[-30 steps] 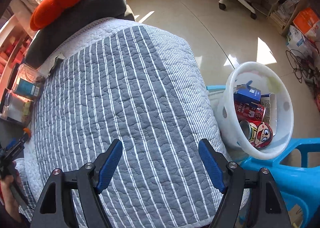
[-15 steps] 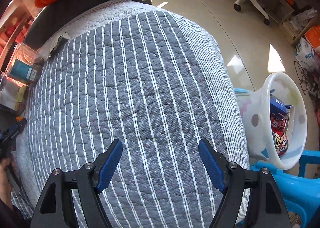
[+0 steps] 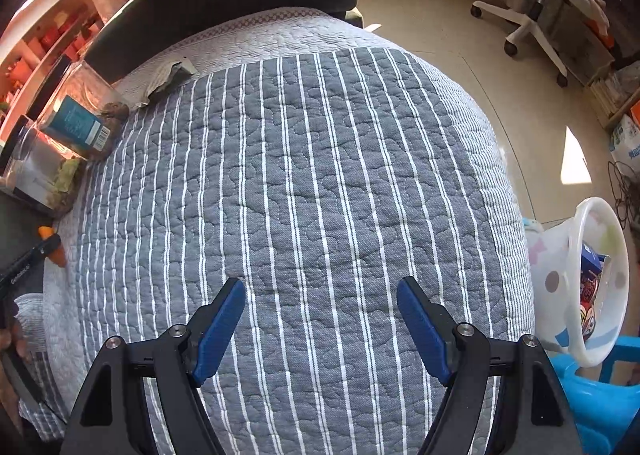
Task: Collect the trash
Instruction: 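Grasp the orange peel with the left tool while the right tool grasps the crumpled paper, then carry the crumpled paper to the bucket and open the right tool while the left tool carries the peel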
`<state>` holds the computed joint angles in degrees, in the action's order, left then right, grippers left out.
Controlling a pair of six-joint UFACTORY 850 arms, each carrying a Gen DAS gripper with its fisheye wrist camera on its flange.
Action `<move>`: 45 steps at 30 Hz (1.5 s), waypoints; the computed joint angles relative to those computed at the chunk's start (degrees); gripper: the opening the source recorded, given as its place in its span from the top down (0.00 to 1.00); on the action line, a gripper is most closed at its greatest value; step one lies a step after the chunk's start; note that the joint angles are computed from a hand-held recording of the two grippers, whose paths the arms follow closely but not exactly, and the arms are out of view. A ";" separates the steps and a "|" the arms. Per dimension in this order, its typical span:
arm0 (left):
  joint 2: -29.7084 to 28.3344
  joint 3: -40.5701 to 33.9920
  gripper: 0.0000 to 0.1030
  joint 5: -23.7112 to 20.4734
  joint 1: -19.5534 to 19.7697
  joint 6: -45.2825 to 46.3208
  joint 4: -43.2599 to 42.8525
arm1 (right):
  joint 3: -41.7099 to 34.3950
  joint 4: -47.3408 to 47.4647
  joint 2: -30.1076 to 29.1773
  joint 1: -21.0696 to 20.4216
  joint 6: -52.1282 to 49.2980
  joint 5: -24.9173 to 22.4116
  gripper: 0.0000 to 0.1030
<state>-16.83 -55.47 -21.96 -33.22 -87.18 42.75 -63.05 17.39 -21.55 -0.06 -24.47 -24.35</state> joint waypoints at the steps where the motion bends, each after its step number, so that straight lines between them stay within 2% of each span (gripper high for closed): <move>1: 0.88 0.02 0.86 0.11 -0.81 -1.21 0.94 | -1.42 0.81 -0.82 0.95 -0.05 -0.07 0.23; 4: 2.93 0.94 0.86 1.52 -1.18 -5.08 4.83 | -6.71 7.05 -4.19 3.90 -4.85 0.32 0.23; 7: 3.79 1.33 0.86 1.97 -0.09 -7.44 6.03 | -12.88 14.72 -8.92 6.67 -9.88 0.90 0.23; 10: 3.89 1.64 0.86 2.59 1.81 -8.16 6.30 | -19.92 19.95 -14.85 8.51 -12.25 -0.56 0.23; 14: 3.52 1.51 0.86 1.17 2.63 -8.01 6.62 | -29.09 22.24 -22.24 10.59 -11.24 -0.57 0.23; 18: 2.33 0.68 0.86 -0.28 2.83 -7.66 7.42 | -38.04 18.72 -28.99 11.97 -4.03 -2.35 0.24; 19: 1.96 0.35 0.86 -0.98 2.82 -7.50 7.70 | -39.87 17.47 -30.38 12.27 -2.05 -2.94 0.26; 22: 1.33 -0.04 0.86 -2.16 2.86 -7.26 8.12 | -43.36 13.62 -33.29 13.20 2.32 -3.74 0.48; 23: 1.29 -0.02 0.86 -2.15 2.94 -7.23 8.06 | -43.27 13.25 -33.38 13.43 2.65 -3.00 0.52; 24: 1.35 0.06 0.86 -2.09 2.97 -7.15 7.90 | -42.75 15.10 -33.13 13.47 0.87 -2.59 0.55; 26: 1.63 0.22 0.86 -1.92 2.90 -7.56 8.15 | -42.22 18.67 -32.69 13.42 -3.12 -3.54 0.82; 30: 2.68 0.57 0.86 -1.44 2.12 -9.99 9.93 | -36.52 17.63 -27.92 13.73 -5.76 -2.65 0.86; 36: 4.21 0.62 0.86 -2.68 -0.76 -13.45 13.51 | -24.06 22.26 -17.16 11.73 -14.84 0.04 0.87; 45: 4.99 -1.32 0.86 -4.48 -6.26 -15.85 16.82 | -6.75 21.10 -1.14 4.94 -19.75 0.39 0.87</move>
